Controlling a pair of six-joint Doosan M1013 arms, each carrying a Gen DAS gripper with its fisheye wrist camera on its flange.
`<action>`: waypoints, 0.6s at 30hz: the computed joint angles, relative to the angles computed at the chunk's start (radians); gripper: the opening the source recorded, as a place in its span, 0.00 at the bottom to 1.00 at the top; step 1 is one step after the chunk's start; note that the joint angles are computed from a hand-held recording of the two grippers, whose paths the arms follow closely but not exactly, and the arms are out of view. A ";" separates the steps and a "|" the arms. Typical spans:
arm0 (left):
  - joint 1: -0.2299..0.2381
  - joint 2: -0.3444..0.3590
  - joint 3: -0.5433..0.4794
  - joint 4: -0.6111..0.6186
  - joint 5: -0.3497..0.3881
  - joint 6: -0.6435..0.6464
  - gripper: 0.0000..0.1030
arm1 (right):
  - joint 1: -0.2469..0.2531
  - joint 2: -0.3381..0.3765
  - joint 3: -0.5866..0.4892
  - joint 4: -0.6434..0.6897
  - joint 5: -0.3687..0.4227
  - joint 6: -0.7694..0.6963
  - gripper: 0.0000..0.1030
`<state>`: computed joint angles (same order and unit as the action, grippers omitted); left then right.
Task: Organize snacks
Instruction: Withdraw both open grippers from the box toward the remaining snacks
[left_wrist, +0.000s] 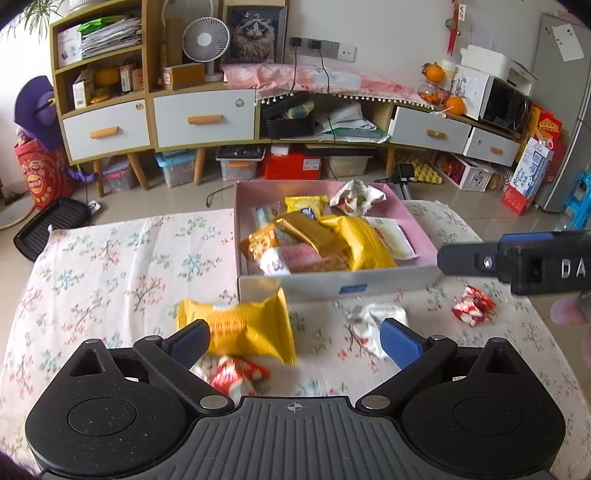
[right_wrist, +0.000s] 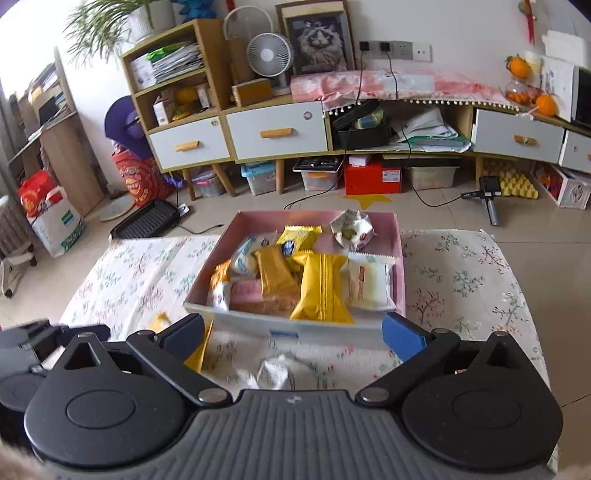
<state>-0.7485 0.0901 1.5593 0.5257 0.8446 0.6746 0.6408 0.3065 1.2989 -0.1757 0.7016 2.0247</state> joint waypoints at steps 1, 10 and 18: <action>-0.005 -0.007 0.008 0.004 0.003 -0.005 0.97 | 0.003 -0.006 0.009 -0.006 0.000 -0.003 1.00; -0.049 -0.055 0.085 0.040 0.026 -0.059 0.97 | 0.008 -0.052 0.078 0.053 0.003 -0.050 1.00; -0.078 -0.101 0.166 0.052 -0.006 -0.086 0.97 | 0.025 -0.107 0.189 0.037 -0.098 -0.135 1.00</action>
